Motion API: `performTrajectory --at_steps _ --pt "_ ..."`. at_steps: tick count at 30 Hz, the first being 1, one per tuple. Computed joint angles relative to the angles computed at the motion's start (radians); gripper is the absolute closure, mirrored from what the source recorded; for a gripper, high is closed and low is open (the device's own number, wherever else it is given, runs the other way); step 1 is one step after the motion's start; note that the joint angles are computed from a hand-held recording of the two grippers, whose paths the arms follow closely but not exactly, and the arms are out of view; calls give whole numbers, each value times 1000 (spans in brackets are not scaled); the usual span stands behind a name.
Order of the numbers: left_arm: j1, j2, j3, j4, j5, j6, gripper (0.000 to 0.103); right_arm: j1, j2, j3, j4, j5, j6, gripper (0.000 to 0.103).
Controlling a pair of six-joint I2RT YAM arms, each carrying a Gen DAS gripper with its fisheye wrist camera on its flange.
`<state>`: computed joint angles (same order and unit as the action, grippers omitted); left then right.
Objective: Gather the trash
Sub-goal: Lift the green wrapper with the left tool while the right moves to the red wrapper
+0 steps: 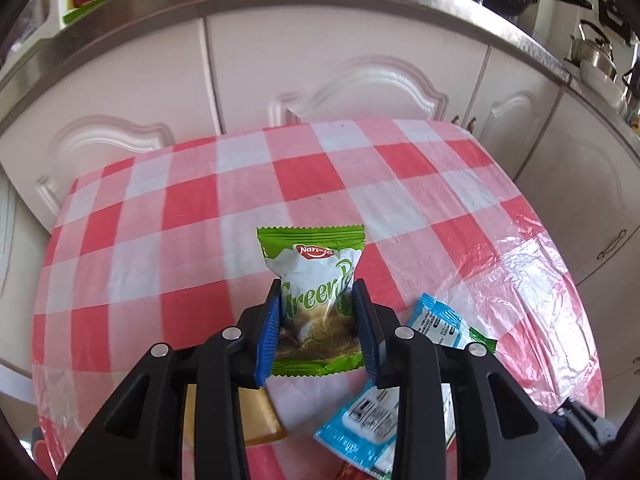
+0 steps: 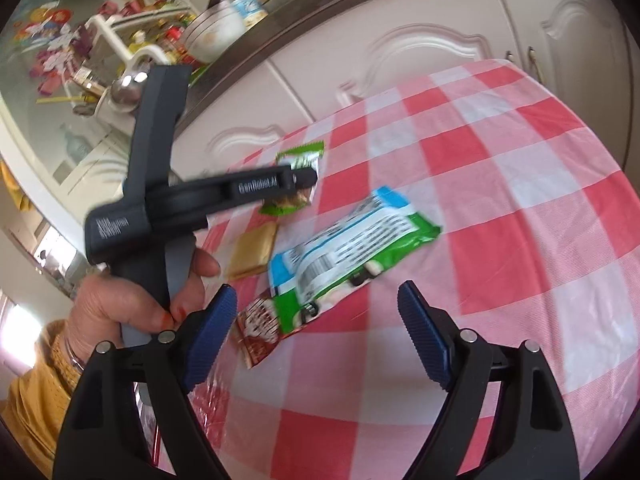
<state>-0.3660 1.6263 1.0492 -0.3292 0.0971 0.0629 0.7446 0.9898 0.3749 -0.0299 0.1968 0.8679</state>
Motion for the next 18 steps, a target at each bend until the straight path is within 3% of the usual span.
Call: performTrajectory --at_steps 4,6,13,18 --pt "62 -99 -41 -24 39 7 67 66 108 33 35 -4 46 45" --pt "95 -145 -64 -36 59 18 67 98 174 62 40 -1 58 50" --pt "240 -291 -167 -83 135 73 67 196 297 163 -7 120 44 50" --pt "367 -372 -238 -126 217 122 67 185 352 218 -32 132 24 44"
